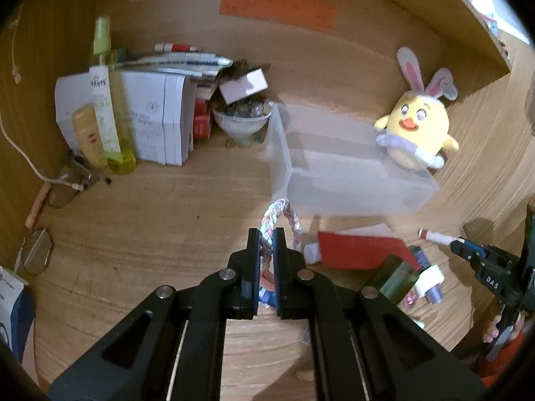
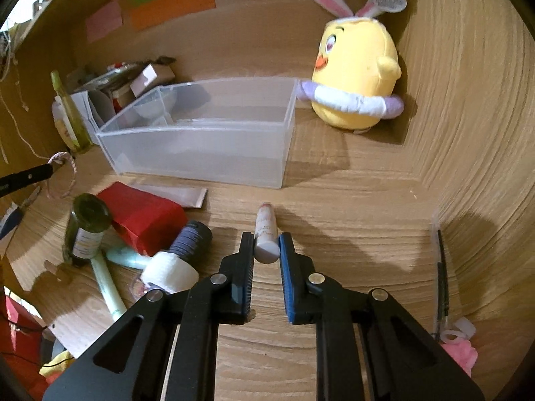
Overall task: Organize objects
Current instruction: 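Carry the lipstick and bracelet into the clear box and open both tools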
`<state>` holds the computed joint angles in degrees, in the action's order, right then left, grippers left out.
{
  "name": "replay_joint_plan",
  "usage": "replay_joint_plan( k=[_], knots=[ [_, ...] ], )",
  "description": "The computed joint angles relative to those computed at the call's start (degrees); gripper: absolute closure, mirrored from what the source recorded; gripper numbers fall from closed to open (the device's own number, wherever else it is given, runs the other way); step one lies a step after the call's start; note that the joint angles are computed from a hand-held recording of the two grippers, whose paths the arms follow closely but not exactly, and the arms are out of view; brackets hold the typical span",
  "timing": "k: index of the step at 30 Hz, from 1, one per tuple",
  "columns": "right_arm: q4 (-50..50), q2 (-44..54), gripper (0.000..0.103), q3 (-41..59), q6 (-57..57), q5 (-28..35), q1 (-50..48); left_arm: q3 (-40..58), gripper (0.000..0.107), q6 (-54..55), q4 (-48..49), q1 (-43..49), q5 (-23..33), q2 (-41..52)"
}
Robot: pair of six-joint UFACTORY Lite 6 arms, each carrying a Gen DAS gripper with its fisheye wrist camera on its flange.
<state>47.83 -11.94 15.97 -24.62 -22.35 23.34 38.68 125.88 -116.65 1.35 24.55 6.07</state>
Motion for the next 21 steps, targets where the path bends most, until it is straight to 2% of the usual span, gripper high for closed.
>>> replay_joint_plan(
  k=[7,18,21],
  knots=[
    [8.0,-6.5,0.089,-1.3,-7.5,-0.2,1.7,0.3,0.101,-1.7,-0.3,-1.7,1.4,-1.9],
    [11.7,-11.9,0.089,0.1,-12.6,-0.4,2.9,3.5,0.101,-2.1,-2.2,-6.1,0.5,-3.7],
    [9.2,-12.1,0.089,1.5,-11.0,-0.3,2.8,5.6,0.101,-2.3,-2.9,-7.1,0.0,-2.7]
  ],
)
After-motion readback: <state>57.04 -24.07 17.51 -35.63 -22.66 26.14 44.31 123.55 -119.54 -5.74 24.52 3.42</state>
